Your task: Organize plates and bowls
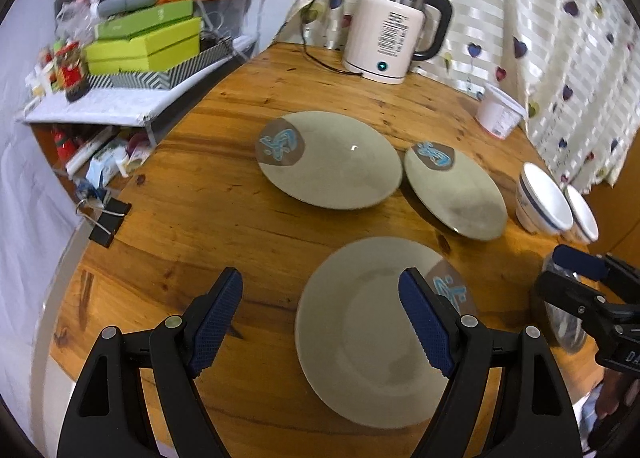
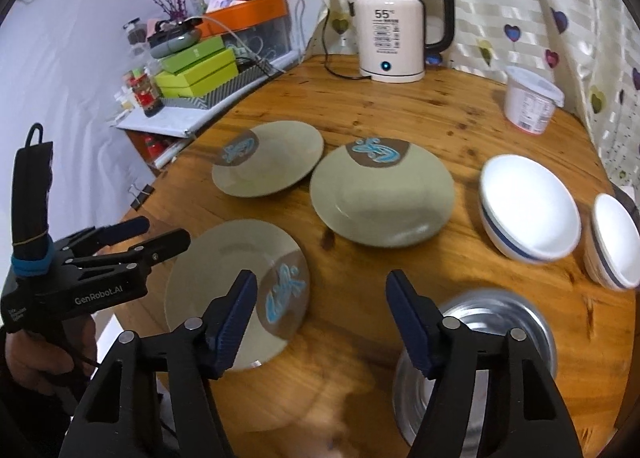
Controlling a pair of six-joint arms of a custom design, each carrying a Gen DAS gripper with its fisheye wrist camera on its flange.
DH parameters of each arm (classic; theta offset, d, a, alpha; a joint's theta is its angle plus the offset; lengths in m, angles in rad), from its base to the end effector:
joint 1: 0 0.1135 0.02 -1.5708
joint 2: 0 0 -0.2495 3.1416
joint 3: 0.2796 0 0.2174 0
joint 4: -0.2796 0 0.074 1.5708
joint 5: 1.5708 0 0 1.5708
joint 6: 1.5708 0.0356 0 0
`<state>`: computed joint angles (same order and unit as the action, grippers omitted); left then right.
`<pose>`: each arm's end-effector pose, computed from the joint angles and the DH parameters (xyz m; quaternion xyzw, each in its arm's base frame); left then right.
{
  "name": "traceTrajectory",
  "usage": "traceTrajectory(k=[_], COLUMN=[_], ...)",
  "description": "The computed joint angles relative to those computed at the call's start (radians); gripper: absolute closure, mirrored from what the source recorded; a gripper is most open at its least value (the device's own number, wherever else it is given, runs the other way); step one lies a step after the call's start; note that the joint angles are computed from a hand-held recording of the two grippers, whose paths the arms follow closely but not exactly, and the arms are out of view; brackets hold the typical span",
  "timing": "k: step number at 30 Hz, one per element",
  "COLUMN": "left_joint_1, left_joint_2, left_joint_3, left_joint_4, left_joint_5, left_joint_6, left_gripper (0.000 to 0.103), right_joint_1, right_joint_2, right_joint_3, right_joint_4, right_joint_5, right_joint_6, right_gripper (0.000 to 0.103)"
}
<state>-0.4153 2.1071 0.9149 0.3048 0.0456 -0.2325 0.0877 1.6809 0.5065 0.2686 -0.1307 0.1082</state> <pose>0.3193 -0.1426 0.0710 0.0936 0.9373 -0.1270 0.3107 0.2495 0.0266 0.1059 -0.0116 0.9434 0.0933 0.3181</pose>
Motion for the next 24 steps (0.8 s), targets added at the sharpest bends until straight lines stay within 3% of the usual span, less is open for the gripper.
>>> traceTrajectory(k=[9, 15, 24], left_joint_1=[0.08, 0.113, 0.135], left_joint_2=[0.048, 0.117, 0.213], left_joint_3=[0.107, 0.232, 0.366], left_joint_4=[-0.033, -0.111, -0.16], left_joint_5=[0.077, 0.127, 0.134], left_joint_6=[0.003, 0.005, -0.002], left_gripper=[0.022, 0.022, 0.022], right_joint_1=[0.009, 0.009, -0.001], right_joint_2=[0.138, 0.237, 0.42], right_joint_3=[0.228, 0.397, 0.676], right_joint_4=[-0.1, -0.191, -0.339], right_joint_5=[-0.025, -0.051, -0.074], right_joint_6=[-0.032, -0.053, -0.081], right_gripper=[0.041, 0.044, 0.054])
